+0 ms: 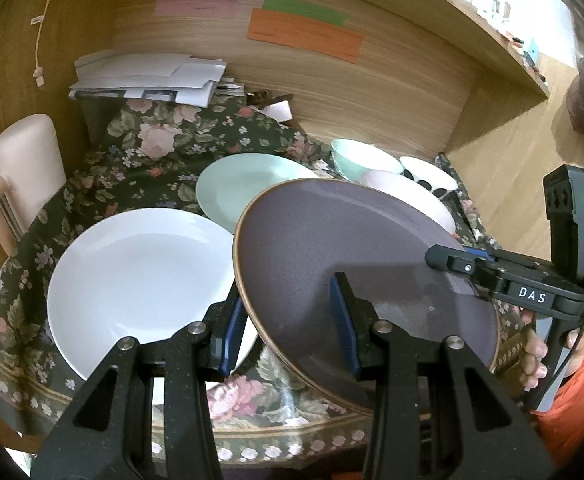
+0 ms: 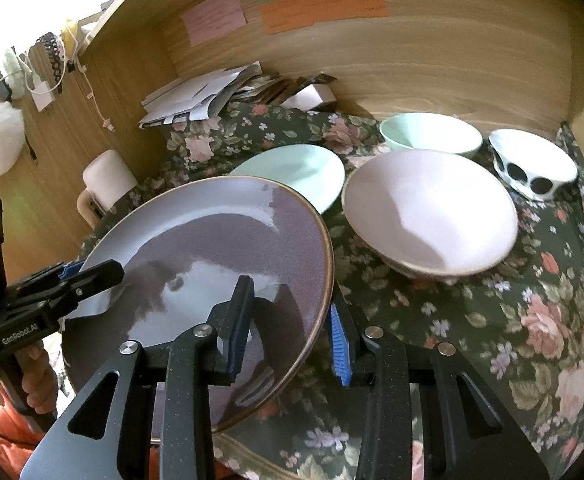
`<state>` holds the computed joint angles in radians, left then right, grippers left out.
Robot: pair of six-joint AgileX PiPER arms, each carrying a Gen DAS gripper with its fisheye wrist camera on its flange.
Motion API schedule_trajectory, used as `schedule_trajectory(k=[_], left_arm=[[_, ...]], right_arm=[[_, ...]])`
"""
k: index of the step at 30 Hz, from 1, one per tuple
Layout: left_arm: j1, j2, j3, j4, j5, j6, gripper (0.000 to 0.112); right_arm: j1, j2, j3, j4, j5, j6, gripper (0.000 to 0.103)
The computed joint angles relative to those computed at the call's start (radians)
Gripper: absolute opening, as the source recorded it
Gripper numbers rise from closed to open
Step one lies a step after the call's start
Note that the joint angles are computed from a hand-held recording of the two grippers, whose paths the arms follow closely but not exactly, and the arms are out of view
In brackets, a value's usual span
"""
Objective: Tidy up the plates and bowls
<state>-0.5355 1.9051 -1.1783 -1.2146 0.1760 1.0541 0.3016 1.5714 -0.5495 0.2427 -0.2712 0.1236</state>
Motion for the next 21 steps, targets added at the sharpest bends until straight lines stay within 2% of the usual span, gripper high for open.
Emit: schedule_trajectory(k=[8,15,21], left_arm=[[-0.040,0.010,0.035,-0.190,-0.025,0.155,0.040],[-0.072,0.037,0.045,-0.366,-0.053,0.320,0.040],[-0.072,0.084,0.014,-0.239,-0.043,0.173,0.040]], right_arm=[[-0.018,-0.015,0.087,-0.059,-0.062,0.066,0.032],[-0.057,0.010,0.132,-0.177,-0.116,0.171,0.032],[-0.080,0.048,0.134,-0.221,-0.135,0.193,0.032]])
